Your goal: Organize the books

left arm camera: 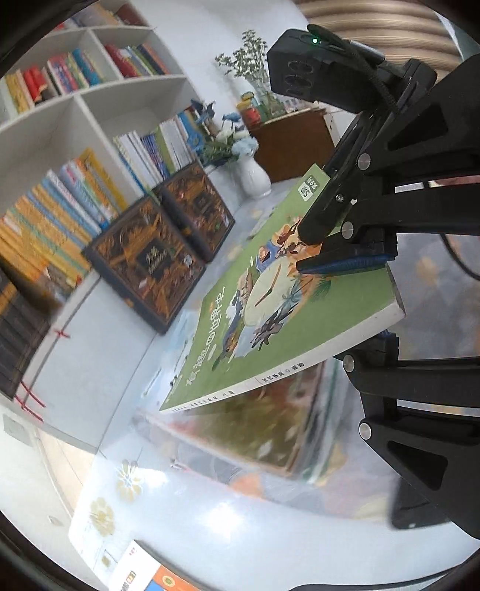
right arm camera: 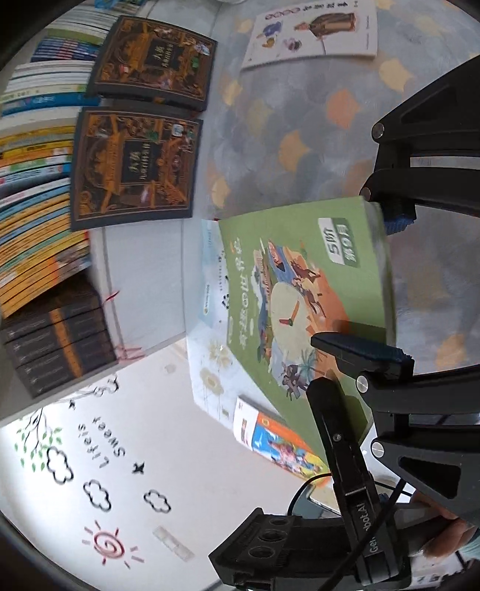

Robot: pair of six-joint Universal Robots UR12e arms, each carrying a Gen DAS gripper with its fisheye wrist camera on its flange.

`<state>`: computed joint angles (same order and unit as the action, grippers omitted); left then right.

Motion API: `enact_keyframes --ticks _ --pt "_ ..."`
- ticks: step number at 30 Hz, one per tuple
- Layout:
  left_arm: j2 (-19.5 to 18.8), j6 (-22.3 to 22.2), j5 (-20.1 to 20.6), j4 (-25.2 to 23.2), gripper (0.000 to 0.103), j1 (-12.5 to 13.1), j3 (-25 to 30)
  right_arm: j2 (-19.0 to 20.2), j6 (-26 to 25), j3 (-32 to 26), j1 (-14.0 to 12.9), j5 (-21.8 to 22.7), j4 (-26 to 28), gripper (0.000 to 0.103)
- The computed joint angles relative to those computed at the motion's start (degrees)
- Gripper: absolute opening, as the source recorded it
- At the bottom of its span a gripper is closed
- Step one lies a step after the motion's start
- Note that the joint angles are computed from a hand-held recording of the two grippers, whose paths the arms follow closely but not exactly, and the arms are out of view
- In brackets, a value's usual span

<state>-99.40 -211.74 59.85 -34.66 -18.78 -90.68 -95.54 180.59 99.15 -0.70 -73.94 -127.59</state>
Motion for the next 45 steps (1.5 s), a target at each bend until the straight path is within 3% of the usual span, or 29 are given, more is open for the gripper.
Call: enact_keyframes --ticks 5,9,17,22,24,28,32,35,37,39,42,45 --pt "-1.94 1.34 -3.44 -0.21 0.021 1.84 0.93 2.17 4.62 -1.3 1.56 -2.96 -1.07 0.045" --pt "-3.4 1.42 -3.6 -1.09 0.024 2.71 2.27 4.25 6.58 -3.17 3.22 -5.59 -0.88 0.046" --pt "-3.08 -2.61 -2.63 -2.22 0.029 4.31 0.27 5.9 7.21 -3.61 3.66 -2.59 2.53 0.051" --pt "0.03 -2.69 4.46 -4.31 0.03 3.83 -2.74 6.95 5.25 -4.19 2.41 1.65 10.5 0.063" --pt "2.09 -2.78 10.19 -4.48 0.03 3.24 -3.96 6.08 1.37 -3.05 2.38 1.38 9.31 0.067" --pt "4.92 2.1 17.72 -7.56 0.031 1.17 -4.23 2.43 -6.35 0.07 1.88 -0.17 12.02 0.07" --pt "5.48 6.51 19.8 -8.7 0.036 -2.8 -3.49 -2.33 -7.15 4.6 -0.39 -3.81 15.92 0.07" --pt "4.16 9.22 21.52 -10.64 0.043 -6.57 -1.43 -7.06 -6.06 8.67 -3.59 -8.34 16.06 0.07" --pt "3.16 10.84 21.76 -11.49 0.053 -8.99 0.03 -10.28 -6.42 11.23 -5.67 -13.9 14.41 0.07" --pt "1.56 12.37 21.9 -13.38 0.072 -11.49 2.4 -12.41 -7.3 12.77 -7.54 -19.58 13.57 0.07" --pt "-0.67 14.8 22.52 -16.86 0.073 -14.78 6.01 -15.45 -10.05 14.54 -12.19 -23.65 12.39 0.07" --pt "-2.53 13.44 21.64 -18.92 0.073 -17.49 8.69 -17.34 -12.12 14.91 -17.61 -22.6 12.16 0.07"
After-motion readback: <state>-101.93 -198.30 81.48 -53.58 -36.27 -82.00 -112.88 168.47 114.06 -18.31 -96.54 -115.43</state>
